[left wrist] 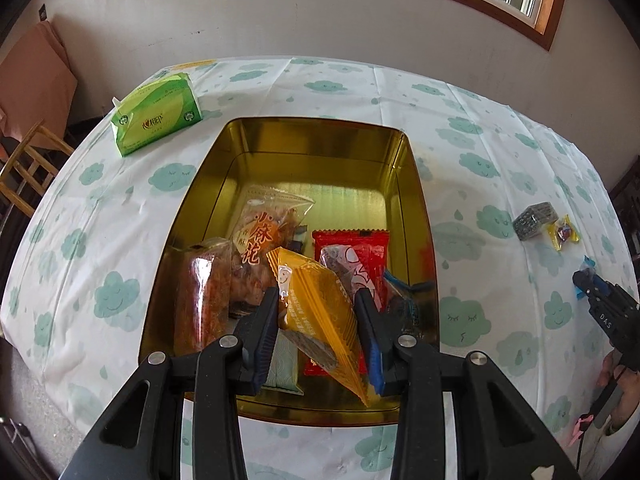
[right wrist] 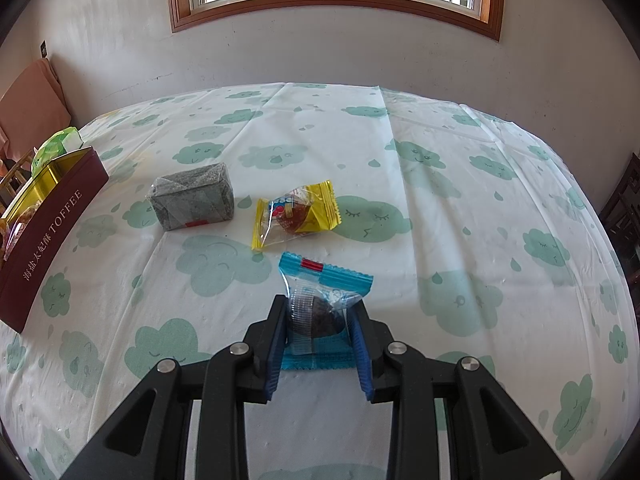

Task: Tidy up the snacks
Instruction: 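Carry the yellow packet over the tin with the left gripper while the right holds the cake, then lower the yellow packet into the tin and open the left gripper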

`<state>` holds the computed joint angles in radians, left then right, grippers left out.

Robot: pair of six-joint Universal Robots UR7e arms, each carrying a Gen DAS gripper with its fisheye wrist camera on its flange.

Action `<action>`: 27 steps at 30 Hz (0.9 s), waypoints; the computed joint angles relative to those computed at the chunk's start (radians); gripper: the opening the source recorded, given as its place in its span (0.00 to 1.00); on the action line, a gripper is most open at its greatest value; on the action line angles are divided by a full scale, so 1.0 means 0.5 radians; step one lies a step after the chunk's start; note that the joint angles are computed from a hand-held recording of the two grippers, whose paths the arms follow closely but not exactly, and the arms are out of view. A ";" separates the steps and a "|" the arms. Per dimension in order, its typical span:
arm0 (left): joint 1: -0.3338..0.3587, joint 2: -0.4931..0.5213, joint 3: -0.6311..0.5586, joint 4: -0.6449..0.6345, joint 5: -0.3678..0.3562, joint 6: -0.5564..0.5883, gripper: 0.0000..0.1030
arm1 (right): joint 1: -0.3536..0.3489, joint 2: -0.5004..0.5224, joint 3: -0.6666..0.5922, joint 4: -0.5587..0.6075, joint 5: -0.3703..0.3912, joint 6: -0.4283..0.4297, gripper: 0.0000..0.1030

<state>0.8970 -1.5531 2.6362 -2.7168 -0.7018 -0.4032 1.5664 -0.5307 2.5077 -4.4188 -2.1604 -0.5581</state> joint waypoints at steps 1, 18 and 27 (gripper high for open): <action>0.001 0.005 0.011 -0.027 0.003 0.007 0.35 | 0.000 0.000 0.000 0.000 0.000 0.000 0.30; 0.052 -0.034 0.055 -0.099 -0.028 0.023 0.37 | 0.001 0.002 0.000 -0.002 -0.001 0.001 0.30; 0.005 -0.085 0.090 -0.125 0.024 0.023 0.60 | 0.002 0.001 -0.001 0.000 -0.003 0.002 0.30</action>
